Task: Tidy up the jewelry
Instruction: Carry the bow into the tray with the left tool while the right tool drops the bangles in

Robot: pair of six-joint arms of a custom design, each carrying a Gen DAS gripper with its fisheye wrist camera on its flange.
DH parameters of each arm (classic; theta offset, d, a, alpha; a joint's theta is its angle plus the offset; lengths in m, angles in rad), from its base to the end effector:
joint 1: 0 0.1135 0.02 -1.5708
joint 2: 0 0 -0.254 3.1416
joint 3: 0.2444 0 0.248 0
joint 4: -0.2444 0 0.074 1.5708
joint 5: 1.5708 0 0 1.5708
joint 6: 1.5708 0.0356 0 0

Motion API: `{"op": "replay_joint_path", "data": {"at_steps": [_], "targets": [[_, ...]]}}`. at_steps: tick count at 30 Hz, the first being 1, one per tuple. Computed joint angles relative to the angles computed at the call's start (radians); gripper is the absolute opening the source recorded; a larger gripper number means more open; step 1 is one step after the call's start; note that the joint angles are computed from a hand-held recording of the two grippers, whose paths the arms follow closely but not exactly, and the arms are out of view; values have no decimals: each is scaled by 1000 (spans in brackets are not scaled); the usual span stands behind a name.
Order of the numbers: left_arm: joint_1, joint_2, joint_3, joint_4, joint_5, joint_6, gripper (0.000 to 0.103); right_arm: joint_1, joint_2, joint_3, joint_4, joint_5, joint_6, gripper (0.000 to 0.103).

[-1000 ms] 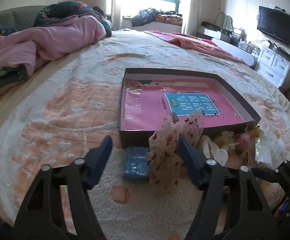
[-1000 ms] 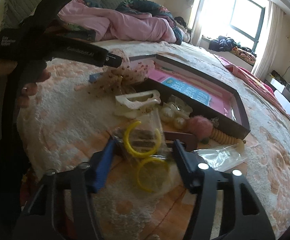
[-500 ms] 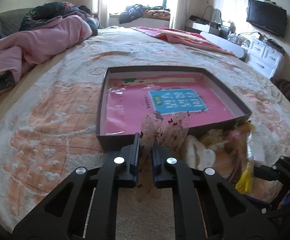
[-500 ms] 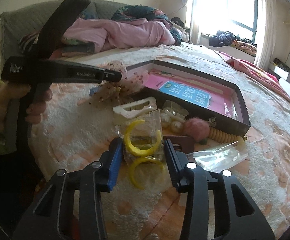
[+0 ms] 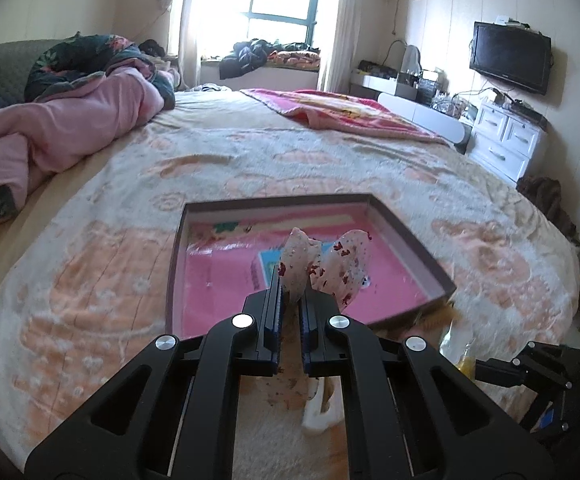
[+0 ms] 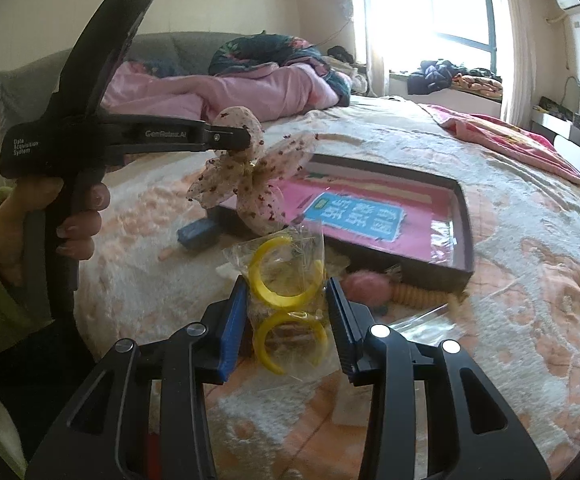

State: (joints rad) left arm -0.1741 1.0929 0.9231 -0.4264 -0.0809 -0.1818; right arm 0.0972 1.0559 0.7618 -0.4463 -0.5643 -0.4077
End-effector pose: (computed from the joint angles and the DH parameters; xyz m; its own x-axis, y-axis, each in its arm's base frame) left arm 0.2379 -0.0389 0.2961 -0.5632 -0.0839 -0.8220 0.0051 0.9945 -0.1050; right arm 0.2166 0.0402 0.2520 -0.4281 -0.3783 -0.8207 -0.7022 0.7109 0.0385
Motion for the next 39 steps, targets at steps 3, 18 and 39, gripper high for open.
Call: {"op": "replay_joint_path", "data": {"at_steps": [3,18,39], "targets": [[-7,36,27,18,-4,-6,2,-23,42,39,27,0,16,38],[39,232,125,101,9,-36,2,-94,353,327,63,25,100,38],[163,327,66,154,52,-57,9,-5,760,685,-48,168,121,38]]}}
